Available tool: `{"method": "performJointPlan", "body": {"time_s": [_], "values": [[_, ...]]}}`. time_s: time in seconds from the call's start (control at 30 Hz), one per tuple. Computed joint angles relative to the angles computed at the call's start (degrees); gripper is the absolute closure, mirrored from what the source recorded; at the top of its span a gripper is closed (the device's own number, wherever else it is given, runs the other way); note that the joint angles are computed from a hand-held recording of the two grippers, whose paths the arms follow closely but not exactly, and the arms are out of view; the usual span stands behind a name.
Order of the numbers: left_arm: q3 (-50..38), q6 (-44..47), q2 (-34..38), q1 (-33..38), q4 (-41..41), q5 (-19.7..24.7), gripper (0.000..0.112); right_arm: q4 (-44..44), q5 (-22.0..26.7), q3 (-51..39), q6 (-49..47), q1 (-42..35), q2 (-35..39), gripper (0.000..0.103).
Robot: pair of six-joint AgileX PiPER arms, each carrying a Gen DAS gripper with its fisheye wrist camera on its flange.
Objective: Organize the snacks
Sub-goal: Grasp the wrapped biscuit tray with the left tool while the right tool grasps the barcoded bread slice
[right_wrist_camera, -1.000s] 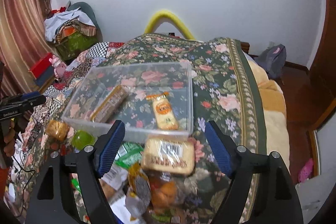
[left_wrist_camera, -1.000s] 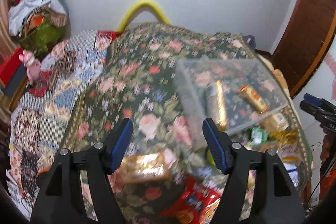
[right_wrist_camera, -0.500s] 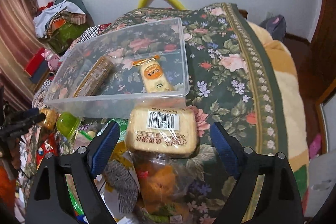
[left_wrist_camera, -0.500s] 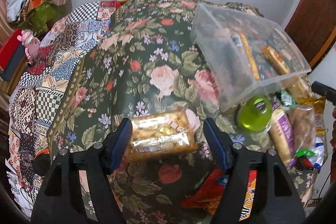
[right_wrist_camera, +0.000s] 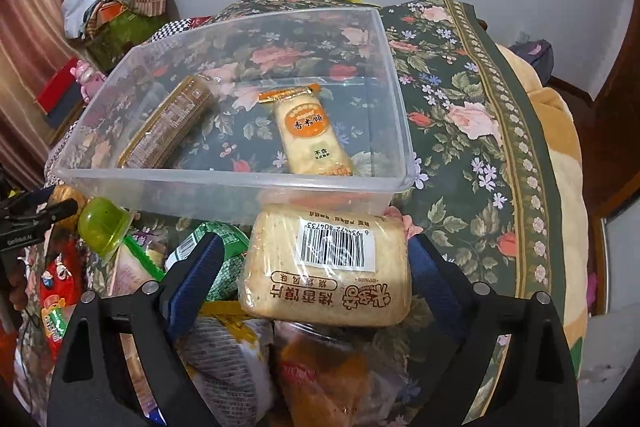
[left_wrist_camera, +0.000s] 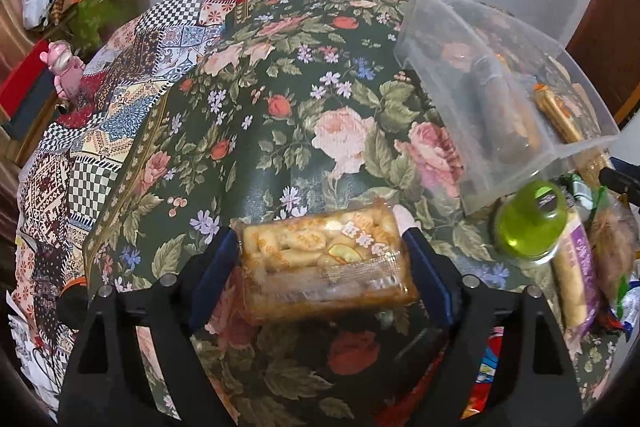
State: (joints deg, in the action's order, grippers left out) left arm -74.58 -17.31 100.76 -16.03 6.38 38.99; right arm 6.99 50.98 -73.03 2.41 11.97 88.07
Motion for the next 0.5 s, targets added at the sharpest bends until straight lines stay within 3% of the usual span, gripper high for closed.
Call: {"method": "performJointPlan", "body": {"time_s": [0.13, 0.23, 0.33, 0.5], "values": [[1.12, -1.90, -0.21, -0.86, 1.68, -1.99, 0.029, 1.70, 0.70, -0.16, -0.72, -1.33, 1.92, 0.019], [2.20, -2.59, -1.25, -1.35, 2.42, -3.38, 0.039, 2.11, -0.18, 0.79, -0.99, -1.87, 1.01, 0.023], [2.89, 0.21, -2.61, -1.52, -0.18, -3.95, 0.039, 0.93, -0.72, 1.79, -0.23, -1.19, -0.38, 0.024], [3.53, -2.40, -5.13, -4.13, 2.83, -3.55, 0.040, 2.32, -1.33, 3.24, -0.56, -1.80, -3.32, 0.025]]}}
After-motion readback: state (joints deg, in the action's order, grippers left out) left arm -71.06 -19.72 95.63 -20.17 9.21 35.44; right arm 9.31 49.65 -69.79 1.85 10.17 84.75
